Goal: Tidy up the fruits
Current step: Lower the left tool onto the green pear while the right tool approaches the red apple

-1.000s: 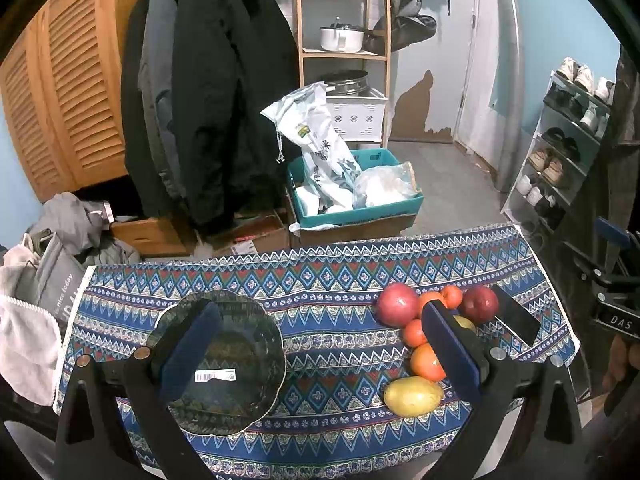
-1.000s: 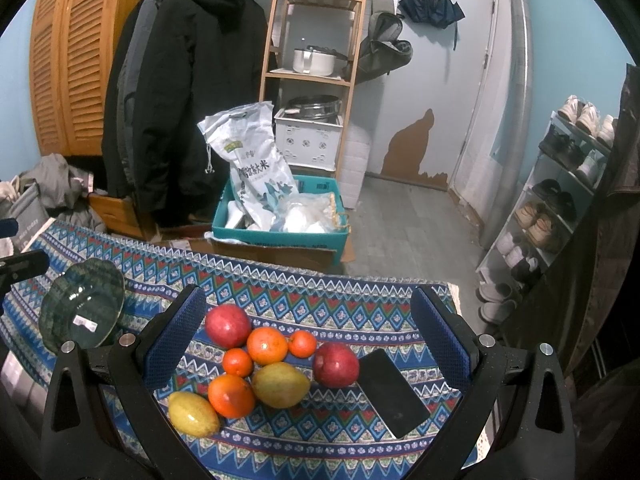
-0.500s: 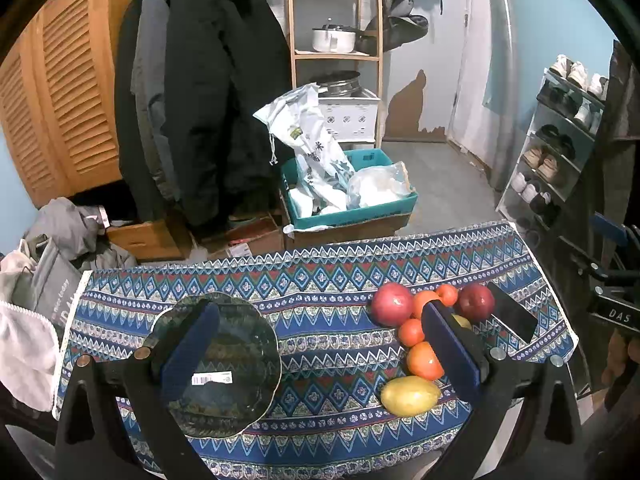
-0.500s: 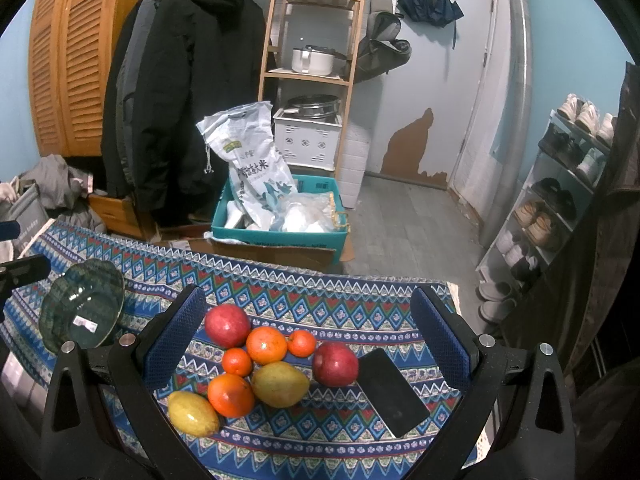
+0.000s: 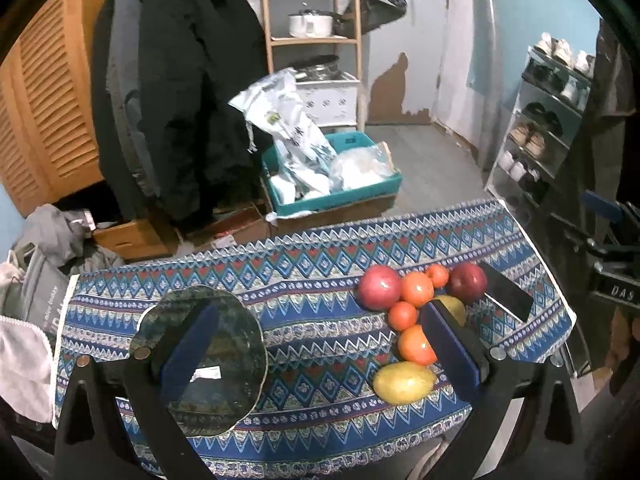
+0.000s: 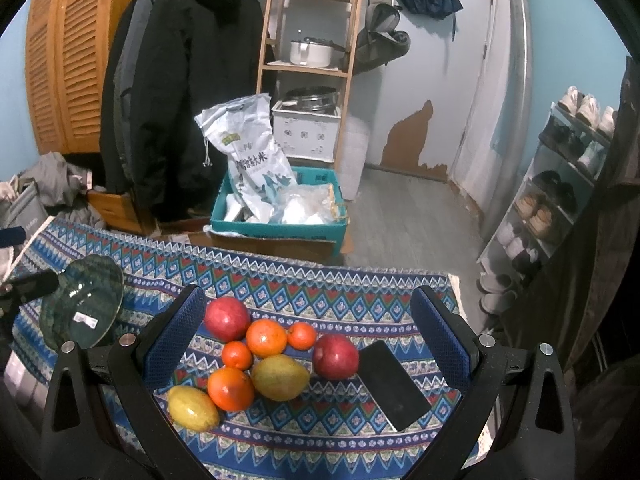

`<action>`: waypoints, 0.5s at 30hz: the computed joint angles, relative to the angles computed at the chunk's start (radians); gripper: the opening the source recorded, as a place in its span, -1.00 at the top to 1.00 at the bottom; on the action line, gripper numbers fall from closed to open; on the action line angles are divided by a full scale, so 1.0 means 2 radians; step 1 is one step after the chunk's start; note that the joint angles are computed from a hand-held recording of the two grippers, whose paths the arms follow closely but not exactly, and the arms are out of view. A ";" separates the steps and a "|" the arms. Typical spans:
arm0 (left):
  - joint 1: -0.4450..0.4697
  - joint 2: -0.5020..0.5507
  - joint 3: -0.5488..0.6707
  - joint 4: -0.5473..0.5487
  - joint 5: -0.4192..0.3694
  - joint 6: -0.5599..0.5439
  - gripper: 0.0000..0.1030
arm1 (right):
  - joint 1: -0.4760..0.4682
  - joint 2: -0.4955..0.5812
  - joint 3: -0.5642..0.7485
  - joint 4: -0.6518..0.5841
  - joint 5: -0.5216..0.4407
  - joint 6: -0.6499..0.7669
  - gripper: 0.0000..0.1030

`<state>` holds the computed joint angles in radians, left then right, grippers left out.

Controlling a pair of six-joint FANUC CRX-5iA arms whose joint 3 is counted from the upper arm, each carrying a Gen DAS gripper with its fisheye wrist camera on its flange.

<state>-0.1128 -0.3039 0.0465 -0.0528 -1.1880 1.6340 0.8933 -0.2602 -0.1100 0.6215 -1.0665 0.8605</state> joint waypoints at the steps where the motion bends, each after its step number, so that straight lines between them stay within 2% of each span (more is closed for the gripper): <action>1: -0.003 0.002 -0.001 -0.001 0.000 -0.003 -0.99 | -0.001 0.001 0.001 -0.003 -0.002 0.001 -0.94; 15: -0.012 0.037 -0.042 0.050 -0.008 -0.055 -0.99 | -0.031 0.023 0.023 -0.065 -0.052 0.027 -0.94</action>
